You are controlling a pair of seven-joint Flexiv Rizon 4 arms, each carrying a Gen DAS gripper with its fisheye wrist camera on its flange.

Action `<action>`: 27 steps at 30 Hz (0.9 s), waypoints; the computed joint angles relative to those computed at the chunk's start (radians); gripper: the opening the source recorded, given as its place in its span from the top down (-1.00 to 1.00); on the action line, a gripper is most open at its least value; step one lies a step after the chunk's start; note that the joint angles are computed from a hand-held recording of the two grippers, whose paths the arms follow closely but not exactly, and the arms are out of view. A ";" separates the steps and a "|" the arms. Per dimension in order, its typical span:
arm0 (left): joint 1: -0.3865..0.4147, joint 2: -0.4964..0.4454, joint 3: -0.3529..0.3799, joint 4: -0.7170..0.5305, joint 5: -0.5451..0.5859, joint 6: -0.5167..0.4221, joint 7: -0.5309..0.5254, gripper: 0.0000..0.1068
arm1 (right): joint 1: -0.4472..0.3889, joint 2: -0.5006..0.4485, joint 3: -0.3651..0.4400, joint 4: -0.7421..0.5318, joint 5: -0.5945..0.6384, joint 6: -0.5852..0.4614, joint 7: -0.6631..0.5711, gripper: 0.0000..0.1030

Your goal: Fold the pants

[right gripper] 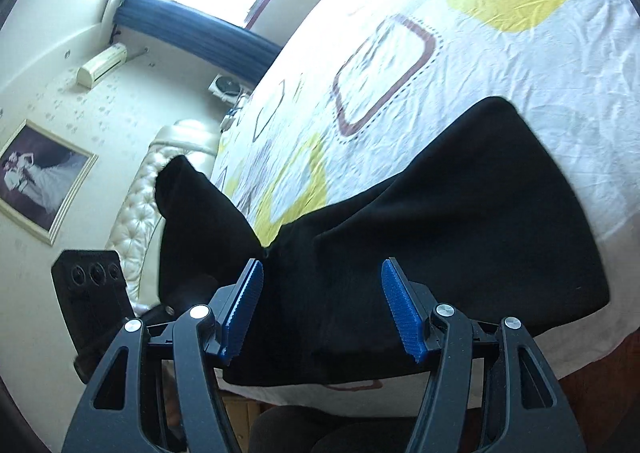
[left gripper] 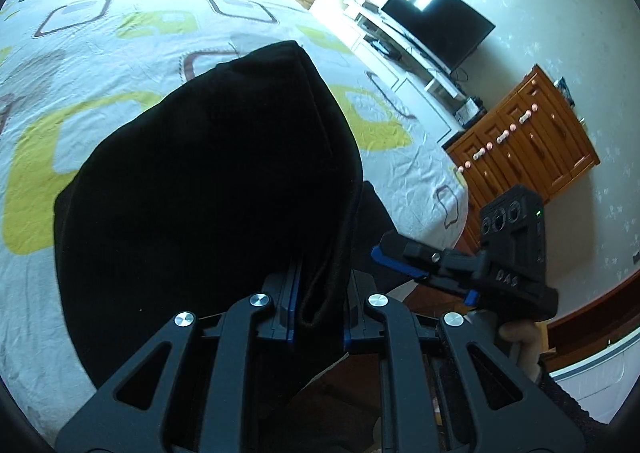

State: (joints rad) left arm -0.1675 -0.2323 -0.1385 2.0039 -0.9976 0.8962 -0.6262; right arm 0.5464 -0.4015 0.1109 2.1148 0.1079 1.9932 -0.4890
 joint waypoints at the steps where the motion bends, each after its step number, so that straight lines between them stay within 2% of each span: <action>1: -0.011 -0.023 -0.004 -0.006 0.023 0.014 -0.013 0.74 | -0.033 -0.003 0.014 0.020 -0.022 0.023 0.030 -0.19; 2: -0.022 -0.046 -0.009 -0.013 0.051 0.030 -0.033 0.73 | -0.058 -0.011 0.040 0.023 -0.006 0.034 0.029 -0.19; 6: -0.044 -0.130 -0.024 -0.038 0.162 0.068 -0.135 0.71 | -0.144 -0.035 0.099 0.042 -0.071 0.048 0.083 -0.19; 7: -0.042 -0.135 -0.035 -0.031 0.159 0.086 -0.140 0.66 | -0.180 -0.043 0.122 0.042 -0.104 0.046 0.102 -0.19; 8: -0.033 -0.128 -0.058 -0.013 0.116 0.107 -0.119 0.62 | -0.189 -0.051 0.130 0.042 -0.118 0.050 0.115 -0.19; 12: -0.011 -0.040 -0.099 0.078 -0.140 0.121 0.029 -0.14 | -0.236 -0.060 0.153 0.049 -0.192 0.048 0.155 -0.19; 13: -0.014 -0.010 -0.096 0.103 -0.227 0.120 0.087 -0.24 | -0.241 -0.060 0.158 0.057 -0.206 0.054 0.161 -0.19; 16: -0.027 0.063 -0.050 0.160 -0.404 0.102 0.189 -0.45 | -0.279 -0.084 0.185 0.024 -0.285 0.010 0.193 -0.19; 18: -0.028 0.096 -0.002 0.191 -0.467 0.080 0.216 -0.51 | -0.307 -0.099 0.207 0.009 -0.334 -0.020 0.205 -0.19; 22: -0.014 0.103 0.072 0.226 -0.470 0.100 0.155 -0.56 | -0.402 -0.151 0.296 -0.041 -0.447 -0.069 0.225 -0.20; 24: 0.005 0.089 0.091 0.228 -0.448 0.118 0.104 -0.56 | -0.400 -0.151 0.298 -0.064 -0.485 -0.120 0.209 -0.19; 25: 0.018 0.085 0.100 0.234 -0.431 0.121 0.074 -0.56 | -0.388 -0.142 0.288 -0.075 -0.496 -0.157 0.193 -0.04; 26: 0.032 0.079 0.107 0.237 -0.421 0.116 0.055 -0.56 | -0.370 -0.133 0.275 -0.085 -0.499 -0.198 0.173 0.33; 27: 0.043 0.075 0.109 0.241 -0.414 0.110 0.034 -0.56 | -0.361 -0.126 0.271 -0.095 -0.505 -0.251 0.154 0.51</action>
